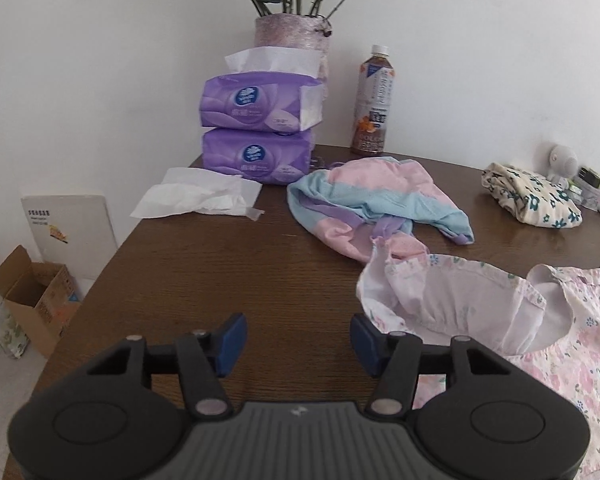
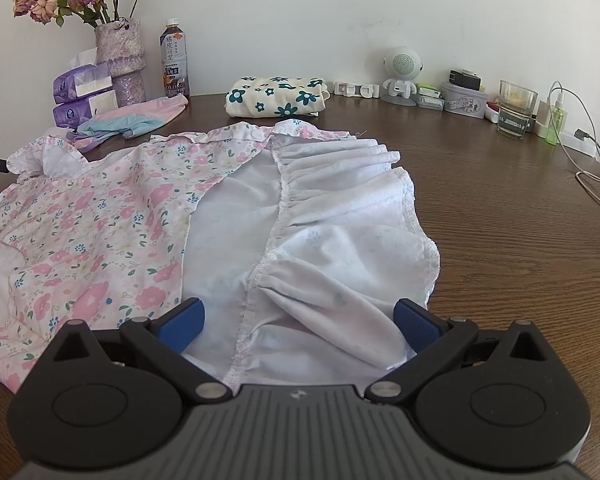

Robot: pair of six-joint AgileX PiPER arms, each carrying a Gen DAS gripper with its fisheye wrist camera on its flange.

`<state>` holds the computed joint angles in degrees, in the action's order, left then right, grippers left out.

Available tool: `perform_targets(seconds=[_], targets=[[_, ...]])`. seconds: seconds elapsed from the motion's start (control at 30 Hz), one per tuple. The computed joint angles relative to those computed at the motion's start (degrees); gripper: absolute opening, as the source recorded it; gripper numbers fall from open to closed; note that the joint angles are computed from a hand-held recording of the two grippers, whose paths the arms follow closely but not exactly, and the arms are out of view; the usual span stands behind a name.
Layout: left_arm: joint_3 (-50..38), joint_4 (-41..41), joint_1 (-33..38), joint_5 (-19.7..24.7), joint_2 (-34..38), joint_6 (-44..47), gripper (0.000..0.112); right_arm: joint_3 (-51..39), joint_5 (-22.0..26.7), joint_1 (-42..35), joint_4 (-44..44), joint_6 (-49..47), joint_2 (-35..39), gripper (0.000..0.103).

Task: Fold clothes
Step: 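Grasp the dress sleeve ruffle with the left gripper and lift it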

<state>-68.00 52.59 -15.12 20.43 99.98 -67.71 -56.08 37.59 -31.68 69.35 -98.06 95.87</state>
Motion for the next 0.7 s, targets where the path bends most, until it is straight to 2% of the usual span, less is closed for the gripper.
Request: perform_targets(seconds=[0.17, 0.4, 0.6, 0.63, 0.7], targets=[[-3.15, -3.33, -0.35, -6.07, 2.97, 5.28, 0.056, -0.02, 0.01, 0.0, 0.01, 0.02, 0.03, 0.102], [-11.14, -17.48, -1.61, -4.65, 8.93, 24.36, 0.056, -0.08, 0.02, 0.01, 0.04, 0.06, 0.12, 0.102], [-13.97, -30.18, -0.17, -6.37, 12.07, 36.68, 0.055, -0.1, 0.05, -0.01, 0.02, 0.08, 0.14, 0.102], [-14.47, -31.97, -0.09, -6.04, 12.46, 38.62, 0.053, -0.12, 0.05, 0.0, 0.03, 0.09, 0.17, 0.102], [-15.17, -34.8, -0.01, -5.41, 13.06, 41.81, 0.033, -0.13, 0.07, -0.02, 0.03, 0.08, 0.18, 0.102]])
